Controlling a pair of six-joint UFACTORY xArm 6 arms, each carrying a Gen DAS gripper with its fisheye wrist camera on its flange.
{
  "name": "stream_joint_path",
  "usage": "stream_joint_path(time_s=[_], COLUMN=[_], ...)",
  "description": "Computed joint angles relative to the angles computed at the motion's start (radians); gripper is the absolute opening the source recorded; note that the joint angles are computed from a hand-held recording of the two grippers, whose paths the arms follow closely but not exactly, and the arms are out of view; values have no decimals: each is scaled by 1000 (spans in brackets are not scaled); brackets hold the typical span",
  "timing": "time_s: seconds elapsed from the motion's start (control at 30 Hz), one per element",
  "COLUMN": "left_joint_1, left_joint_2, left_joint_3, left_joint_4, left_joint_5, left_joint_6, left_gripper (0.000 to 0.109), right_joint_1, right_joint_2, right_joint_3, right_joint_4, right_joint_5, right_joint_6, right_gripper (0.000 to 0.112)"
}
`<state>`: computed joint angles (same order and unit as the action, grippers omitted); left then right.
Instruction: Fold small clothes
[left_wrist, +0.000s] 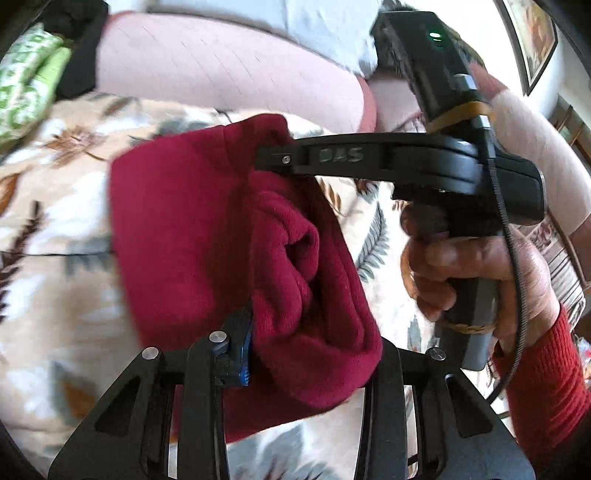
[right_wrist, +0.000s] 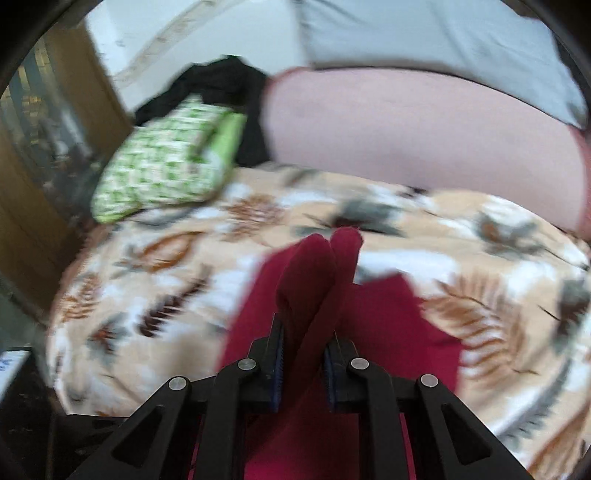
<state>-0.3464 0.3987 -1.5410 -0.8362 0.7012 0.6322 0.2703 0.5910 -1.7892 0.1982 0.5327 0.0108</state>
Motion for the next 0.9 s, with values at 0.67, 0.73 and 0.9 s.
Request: stream_joint_path(time_s=[0.67, 0.73, 0.9], left_joint_1=[30, 25, 9], left_joint_2=[-104, -93, -86], left_joint_3=[212, 213, 217], left_joint_4=[248, 268, 317], left_joint_5=[-185, -200, -199], left_joint_6=[-62, -87, -151], left_gripper=[44, 44, 44], right_joint_1=[-38, -22, -8], right_joint_2=[-228, -258, -226], right_joint_3=[407, 453, 477], right_joint_4=[126, 111, -43], right_joint_5=[-185, -174, -161], right_joint_6=[-12, -13, 111], right_gripper=[49, 50, 49])
